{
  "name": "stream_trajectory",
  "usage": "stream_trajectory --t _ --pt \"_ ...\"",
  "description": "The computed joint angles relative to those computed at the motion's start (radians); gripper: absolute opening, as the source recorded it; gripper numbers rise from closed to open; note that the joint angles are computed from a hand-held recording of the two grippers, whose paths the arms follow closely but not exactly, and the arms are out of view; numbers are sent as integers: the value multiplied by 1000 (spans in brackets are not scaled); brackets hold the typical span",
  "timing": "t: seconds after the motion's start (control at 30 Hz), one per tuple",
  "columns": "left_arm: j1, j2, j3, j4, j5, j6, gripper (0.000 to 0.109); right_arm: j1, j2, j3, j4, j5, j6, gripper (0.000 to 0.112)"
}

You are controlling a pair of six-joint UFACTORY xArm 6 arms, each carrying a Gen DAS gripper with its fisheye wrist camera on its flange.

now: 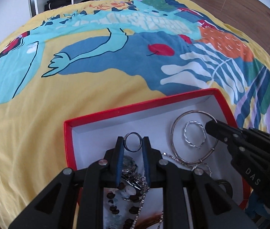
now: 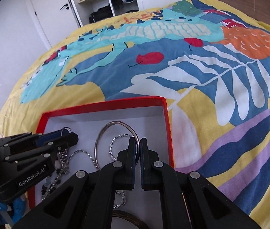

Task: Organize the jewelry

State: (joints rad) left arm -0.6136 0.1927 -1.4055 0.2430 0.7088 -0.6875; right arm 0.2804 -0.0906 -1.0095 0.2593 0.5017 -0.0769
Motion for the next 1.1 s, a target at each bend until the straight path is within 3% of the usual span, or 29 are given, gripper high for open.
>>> stream_trajectory --t 0.2,0.4,0.47,0.5,0.53,0.6,0.8,0.9,1.0,1.1 --pt "-1 9 -12 4 21 -5 18 11 11 -12 -123 18 66 4" --pt "-2 7 -11 5 17 -9 19 8 5 -6 -105 13 42 7" --pt "-1 0 -6 3 11 -15 28 6 -2 0 -103 10 39 9" --pt "0 -3 -6 4 14 -24 38 6 -8 4 -105 10 40 11" --pt "2 -7 -4 6 16 -32 40 7 -13 8 -112 9 44 13" --pt "5 -16 0 -1 20 -34 40 8 -39 24 -130 1 58 26" --pt "7 -76 28 -35 29 -18 40 1 -160 82 -173 7 86 38" --pt "-12 -148 66 -17 48 -41 41 -4 -240 116 -219 23 139 41" --pt "-43 -235 119 15 86 -75 41 8 -336 159 -268 45 215 57" --pt "-84 -338 183 68 143 -129 43 47 -438 197 -318 89 273 60"
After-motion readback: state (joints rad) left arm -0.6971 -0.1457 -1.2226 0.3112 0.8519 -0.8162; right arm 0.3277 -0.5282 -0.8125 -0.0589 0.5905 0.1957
